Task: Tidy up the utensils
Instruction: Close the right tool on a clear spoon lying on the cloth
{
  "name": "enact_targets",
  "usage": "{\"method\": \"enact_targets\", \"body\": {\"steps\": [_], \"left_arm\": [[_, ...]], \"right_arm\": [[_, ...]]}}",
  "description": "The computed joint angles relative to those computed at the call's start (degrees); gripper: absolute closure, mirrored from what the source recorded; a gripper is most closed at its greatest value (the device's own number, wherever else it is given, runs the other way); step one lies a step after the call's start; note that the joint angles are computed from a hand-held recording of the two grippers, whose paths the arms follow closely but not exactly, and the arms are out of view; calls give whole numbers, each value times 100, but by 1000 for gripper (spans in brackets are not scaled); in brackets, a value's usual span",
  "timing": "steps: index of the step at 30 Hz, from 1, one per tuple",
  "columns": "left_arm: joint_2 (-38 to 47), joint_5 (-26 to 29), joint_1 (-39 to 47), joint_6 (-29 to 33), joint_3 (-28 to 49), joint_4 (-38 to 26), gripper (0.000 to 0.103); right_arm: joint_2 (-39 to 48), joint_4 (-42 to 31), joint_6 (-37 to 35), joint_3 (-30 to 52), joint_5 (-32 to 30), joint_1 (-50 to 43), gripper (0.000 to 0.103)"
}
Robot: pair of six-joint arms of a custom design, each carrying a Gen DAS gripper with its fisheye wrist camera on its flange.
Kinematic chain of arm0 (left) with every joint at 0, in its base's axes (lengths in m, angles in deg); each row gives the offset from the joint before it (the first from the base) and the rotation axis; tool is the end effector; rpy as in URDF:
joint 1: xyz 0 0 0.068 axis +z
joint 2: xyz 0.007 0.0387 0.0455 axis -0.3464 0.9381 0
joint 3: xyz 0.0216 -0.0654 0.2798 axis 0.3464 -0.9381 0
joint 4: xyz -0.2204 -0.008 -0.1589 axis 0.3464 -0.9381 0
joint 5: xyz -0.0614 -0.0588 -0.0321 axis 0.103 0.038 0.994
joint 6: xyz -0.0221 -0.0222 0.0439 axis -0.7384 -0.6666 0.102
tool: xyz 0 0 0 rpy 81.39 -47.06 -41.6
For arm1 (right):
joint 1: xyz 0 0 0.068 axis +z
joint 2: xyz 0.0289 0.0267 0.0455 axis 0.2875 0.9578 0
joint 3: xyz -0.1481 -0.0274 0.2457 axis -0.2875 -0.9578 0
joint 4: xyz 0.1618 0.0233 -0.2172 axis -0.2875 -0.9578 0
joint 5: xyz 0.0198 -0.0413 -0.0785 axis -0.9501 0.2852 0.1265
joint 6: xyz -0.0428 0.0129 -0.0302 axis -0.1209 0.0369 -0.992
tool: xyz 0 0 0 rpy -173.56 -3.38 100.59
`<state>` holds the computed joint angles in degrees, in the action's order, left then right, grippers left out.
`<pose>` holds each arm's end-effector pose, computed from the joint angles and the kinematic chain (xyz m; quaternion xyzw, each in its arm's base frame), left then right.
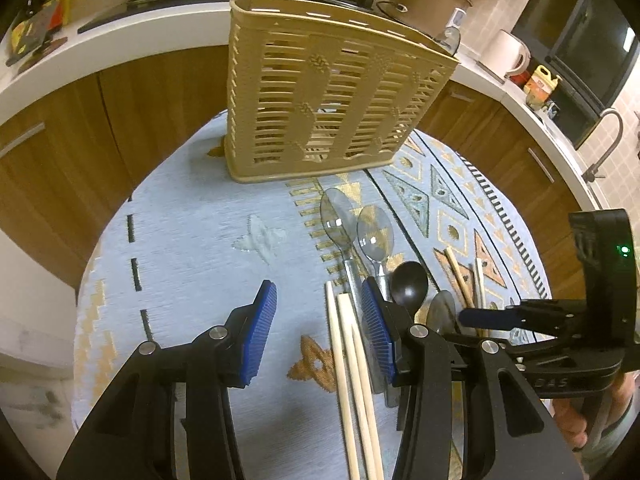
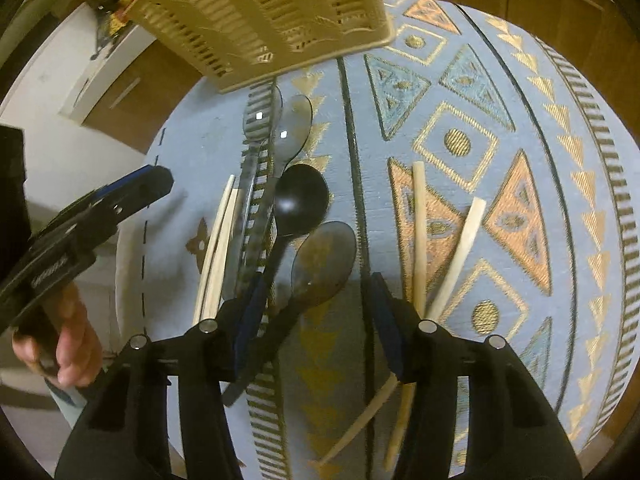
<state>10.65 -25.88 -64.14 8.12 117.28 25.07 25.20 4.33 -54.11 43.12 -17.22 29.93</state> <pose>0.2504 -0.2372 0.1444 0.0861 0.9482 -0.1597 0.2608 0.2304 0.0651 0.1275 -0.0608 0.9786 0.1702 0.0987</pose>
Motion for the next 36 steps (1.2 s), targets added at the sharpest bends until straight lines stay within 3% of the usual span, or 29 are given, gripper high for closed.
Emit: {"method": "enact_targets", "body": {"steps": [12, 18, 24, 29, 36], "left_arm": [[233, 318, 387, -15, 52, 326, 60], [734, 370, 467, -101, 617, 263, 59], [1372, 301, 438, -423, 1362, 82, 56], [1906, 100, 339, -703, 1986, -186, 56], [2393, -496, 145, -780, 2764, -679, 56]], "right_arm": [[336, 886, 1289, -156, 2069, 1810, 58], [477, 1362, 1206, -367, 2756, 2379, 64], [331, 1600, 698, -613, 2541, 2238, 75], [226, 1638, 51, -701, 2141, 1814, 75], [261, 1660, -207, -660, 1807, 1494, 75]]}}
